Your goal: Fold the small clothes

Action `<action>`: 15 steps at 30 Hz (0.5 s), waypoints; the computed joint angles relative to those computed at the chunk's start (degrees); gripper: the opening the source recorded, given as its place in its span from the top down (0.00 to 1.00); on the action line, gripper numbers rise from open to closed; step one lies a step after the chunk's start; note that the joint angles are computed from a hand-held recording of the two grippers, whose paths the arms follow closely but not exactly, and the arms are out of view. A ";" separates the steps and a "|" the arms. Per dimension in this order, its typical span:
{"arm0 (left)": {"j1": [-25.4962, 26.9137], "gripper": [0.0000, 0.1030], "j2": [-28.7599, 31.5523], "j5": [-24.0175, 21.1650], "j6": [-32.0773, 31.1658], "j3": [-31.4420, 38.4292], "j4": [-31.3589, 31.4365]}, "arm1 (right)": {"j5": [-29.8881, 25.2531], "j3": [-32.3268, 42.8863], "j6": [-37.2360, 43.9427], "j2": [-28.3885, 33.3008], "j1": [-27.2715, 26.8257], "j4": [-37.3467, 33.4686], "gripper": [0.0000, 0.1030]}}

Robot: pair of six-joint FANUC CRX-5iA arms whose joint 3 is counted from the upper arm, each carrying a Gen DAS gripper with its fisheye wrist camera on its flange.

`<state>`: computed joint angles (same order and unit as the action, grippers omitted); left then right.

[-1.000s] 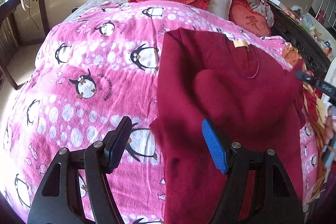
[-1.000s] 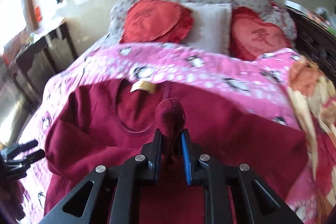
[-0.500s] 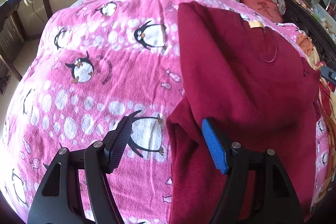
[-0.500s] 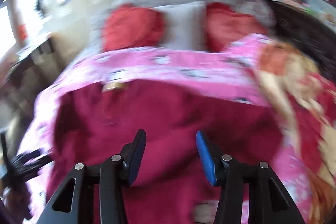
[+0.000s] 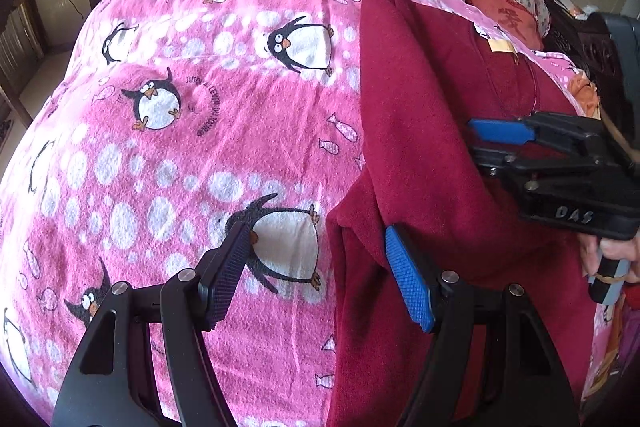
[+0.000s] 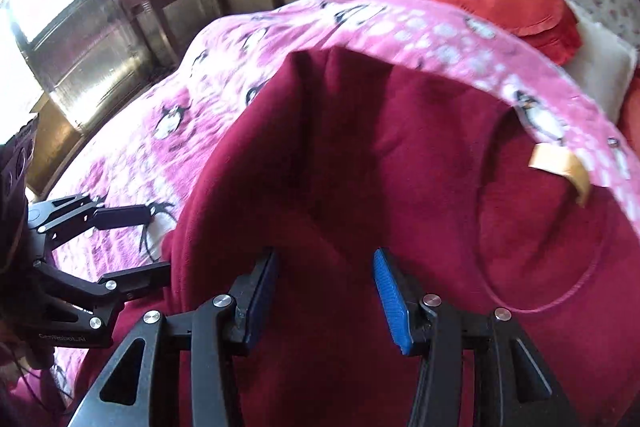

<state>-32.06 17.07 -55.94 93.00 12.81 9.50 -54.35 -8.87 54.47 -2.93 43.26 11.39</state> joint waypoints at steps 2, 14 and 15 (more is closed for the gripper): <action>0.01 0.32 0.16 0.29 0.04 0.00 0.14 | -0.51 -1.17 -0.95 0.41 1.33 3.01 0.69; -0.31 0.32 -2.02 3.38 2.72 0.58 -2.35 | -0.35 -9.42 -22.06 -5.52 3.15 21.83 0.97; -0.49 0.32 -1.64 2.84 3.00 1.43 -2.38 | -0.44 -8.80 -21.71 -4.39 2.65 20.50 0.97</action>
